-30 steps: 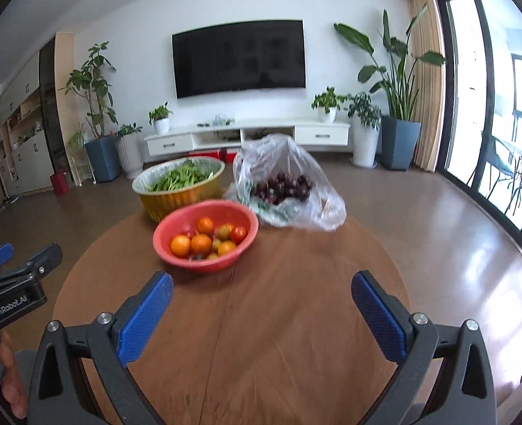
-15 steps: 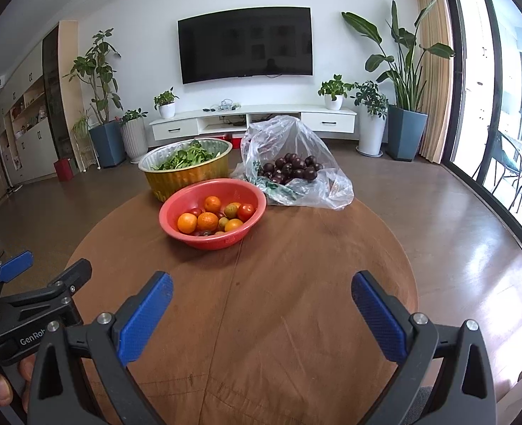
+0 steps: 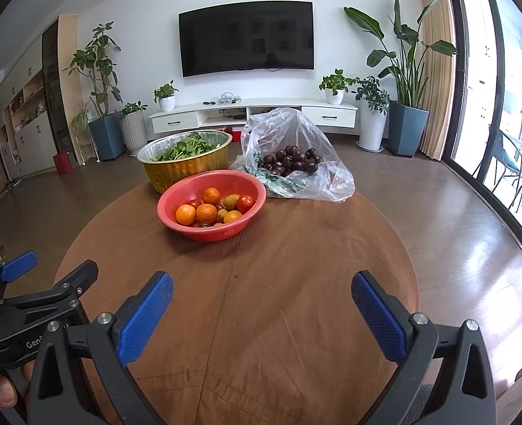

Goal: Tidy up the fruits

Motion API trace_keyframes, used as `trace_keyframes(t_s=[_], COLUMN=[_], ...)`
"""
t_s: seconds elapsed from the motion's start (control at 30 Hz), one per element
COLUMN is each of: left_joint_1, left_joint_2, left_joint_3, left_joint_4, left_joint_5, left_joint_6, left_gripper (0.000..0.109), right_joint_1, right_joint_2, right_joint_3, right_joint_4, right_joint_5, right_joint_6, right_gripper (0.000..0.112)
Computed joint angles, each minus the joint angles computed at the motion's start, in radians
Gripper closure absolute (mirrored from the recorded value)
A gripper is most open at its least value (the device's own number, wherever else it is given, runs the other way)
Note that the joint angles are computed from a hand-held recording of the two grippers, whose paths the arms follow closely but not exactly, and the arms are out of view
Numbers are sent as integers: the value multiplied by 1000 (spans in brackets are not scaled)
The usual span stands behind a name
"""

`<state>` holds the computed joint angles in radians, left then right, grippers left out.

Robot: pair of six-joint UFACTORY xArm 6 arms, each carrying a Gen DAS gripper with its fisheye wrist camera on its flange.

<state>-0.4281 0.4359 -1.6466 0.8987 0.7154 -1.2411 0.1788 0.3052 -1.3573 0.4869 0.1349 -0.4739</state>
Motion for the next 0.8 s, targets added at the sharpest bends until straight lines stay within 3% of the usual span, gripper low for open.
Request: trace_keyframes(t_s=[0.8], left_joint_1=[0], left_joint_2=[-5], left_joint_3=[20], left_joint_4=[2], left_joint_5=[-18], left_joint_6=[-9], left_gripper=[6], right_joint_1=[1], right_joint_2=[-4], right_joint_3=[3], right_joint_4=[-23], right_joint_5=[5], right_joint_6=[22], right_gripper=[9])
